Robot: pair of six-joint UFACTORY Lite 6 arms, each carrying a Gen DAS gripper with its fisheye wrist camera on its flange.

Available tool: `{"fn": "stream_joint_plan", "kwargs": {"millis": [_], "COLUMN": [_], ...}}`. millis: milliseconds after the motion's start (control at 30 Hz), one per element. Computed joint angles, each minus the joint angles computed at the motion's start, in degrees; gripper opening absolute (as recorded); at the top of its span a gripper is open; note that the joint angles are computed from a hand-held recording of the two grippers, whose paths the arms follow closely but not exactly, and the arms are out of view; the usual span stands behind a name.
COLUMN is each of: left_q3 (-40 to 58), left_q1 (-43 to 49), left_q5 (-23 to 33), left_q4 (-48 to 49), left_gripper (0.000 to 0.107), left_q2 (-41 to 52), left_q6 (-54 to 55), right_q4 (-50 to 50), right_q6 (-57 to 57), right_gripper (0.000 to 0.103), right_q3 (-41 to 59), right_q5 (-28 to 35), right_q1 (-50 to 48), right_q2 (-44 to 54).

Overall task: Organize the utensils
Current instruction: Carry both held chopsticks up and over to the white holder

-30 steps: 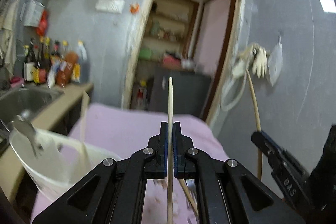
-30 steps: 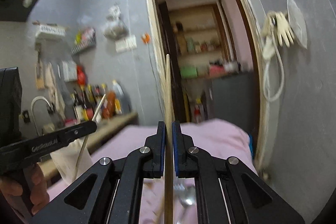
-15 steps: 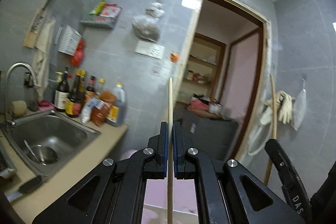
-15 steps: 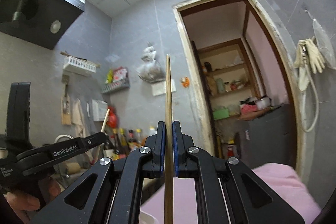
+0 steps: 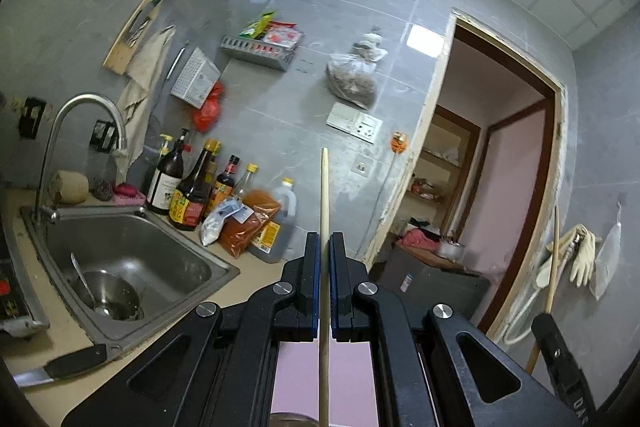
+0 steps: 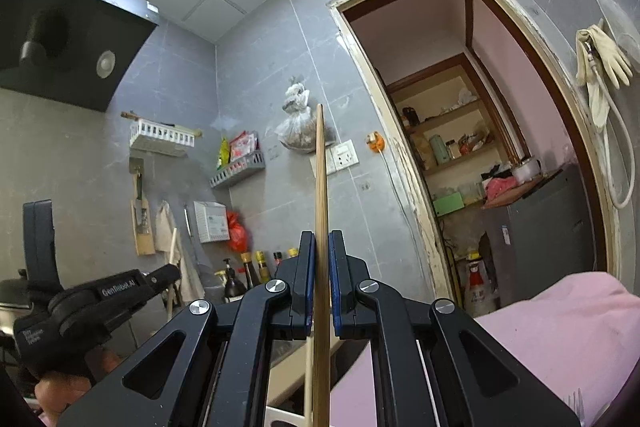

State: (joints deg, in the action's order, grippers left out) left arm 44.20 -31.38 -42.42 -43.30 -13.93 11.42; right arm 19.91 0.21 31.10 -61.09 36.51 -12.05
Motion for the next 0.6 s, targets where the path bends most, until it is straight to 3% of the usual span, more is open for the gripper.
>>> {"fn": "stream_joint_plan", "kwargs": {"millis": [400,600], "left_q3": [-1.9,-2.2], "left_q1": [-4.6,-6.9], "left_q5": [-9.6,-11.6], "left_q4": [-4.0,-5.4], "left_gripper": [0.002,0.002], "left_q2": [6.4,7.5], "left_q6": [-1.9,-1.1], "right_q4": [1.3,1.0], "right_q6": [-1.9,-1.4], "right_gripper": [0.005,0.005], "right_q3": [-0.1,0.1], "right_q5": [-2.6,-0.7], "right_q1": [1.4,1.3], "right_q2": [5.3,6.7]}}
